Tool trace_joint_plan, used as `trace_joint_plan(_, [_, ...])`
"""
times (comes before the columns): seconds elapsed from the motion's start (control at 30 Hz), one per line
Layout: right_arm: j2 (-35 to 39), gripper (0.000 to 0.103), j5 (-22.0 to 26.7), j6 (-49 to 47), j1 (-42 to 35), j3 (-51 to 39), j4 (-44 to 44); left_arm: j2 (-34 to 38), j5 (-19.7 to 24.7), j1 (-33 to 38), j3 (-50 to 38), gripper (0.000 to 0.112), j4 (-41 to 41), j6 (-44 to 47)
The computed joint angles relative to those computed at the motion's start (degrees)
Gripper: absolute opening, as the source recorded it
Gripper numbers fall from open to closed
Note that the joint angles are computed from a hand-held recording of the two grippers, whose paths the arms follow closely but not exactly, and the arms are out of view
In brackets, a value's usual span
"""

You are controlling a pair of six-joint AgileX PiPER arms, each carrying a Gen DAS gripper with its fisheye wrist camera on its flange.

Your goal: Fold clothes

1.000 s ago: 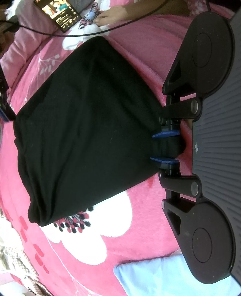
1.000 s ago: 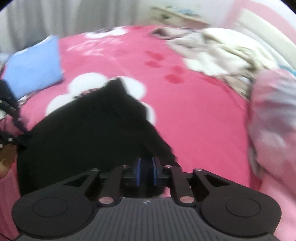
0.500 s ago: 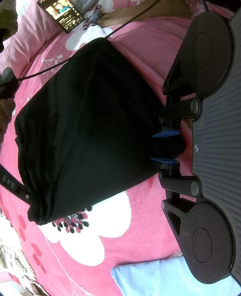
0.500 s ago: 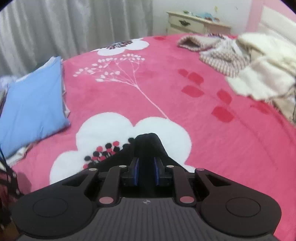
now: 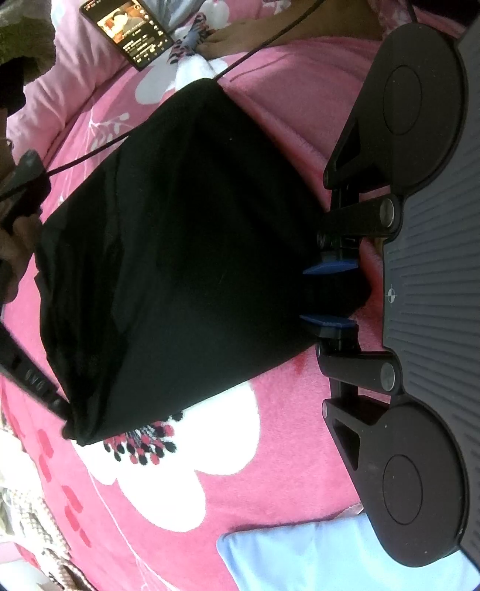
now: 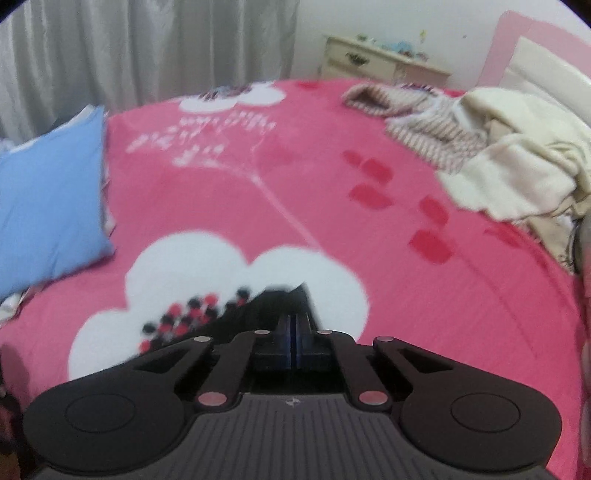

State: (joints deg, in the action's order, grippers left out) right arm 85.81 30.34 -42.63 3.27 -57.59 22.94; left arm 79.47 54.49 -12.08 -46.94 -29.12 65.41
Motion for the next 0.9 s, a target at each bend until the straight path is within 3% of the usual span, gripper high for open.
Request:
trace_joint_plan(0.1, [1.75, 0.001, -3.80, 3.50, -0.40, -1.33, -1.26, -0.06, -0.01, 0.01, 0.03, 0.024, -0.01, 0.10])
trace_joint_plan(0.17, [3.17, 0.001, -2.97, 3.56, -2.21, -3.44, 0.84, 0.00, 0.08, -0.07, -0.09, 0.024, 0.05, 0.00])
trace_joint_plan(0.2, [4.01, 0.003, -1.10, 2.75, -3.84, -5.04, 3.49, 0.00, 0.12, -0.12, -0.13, 0.024, 0.08, -0.08])
trace_joint_plan(0.27, [6.15, 0.006, 7.62, -1.93, -8.96, -9.36, 12.65, 0.03, 0.22, -0.08, -0.18, 0.024, 0.06, -0.14])
trace_joint_plan(0.33, [7.63, 0.024, 15.67, -5.07, -12.86, -12.47, 18.42, 0.08, 0.25, -0.03, -0.19, 0.024, -0.03, -0.10])
trace_joint_plan(0.37, [7.96, 0.040, 18.22, -6.52, -13.77, -13.27, 19.54, 0.12, 0.27, 0.00, -0.20, 0.024, -0.08, -0.01])
trace_joint_plan(0.43, [8.65, 0.046, 21.64, -8.83, -14.12, -14.31, 19.58, 0.29, 0.38, 0.05, -0.31, 0.024, -0.08, 0.05])
trace_joint_plan(0.53, [9.67, 0.044, 22.79, -8.90, -11.89, -14.75, 15.48, 0.38, 0.46, -0.04, -0.42, 0.024, 0.03, -0.07])
trace_joint_plan(0.57, [9.62, 0.027, 21.42, -8.47, -10.48, -14.23, 13.25, 0.37, 0.44, -0.06, -0.45, 0.024, 0.04, -0.14])
trace_joint_plan(0.6, [9.65, 0.002, 20.26, -8.41, -9.61, -13.81, 12.35, 0.33, 0.39, -0.09, -0.45, 0.024, 0.04, -0.21])
trace_joint_plan(0.9, [10.21, 0.002, 13.17, -7.11, -9.53, -10.98, 18.47, 0.29, 0.39, -0.16, -0.59, 0.024, 0.06, -0.13])
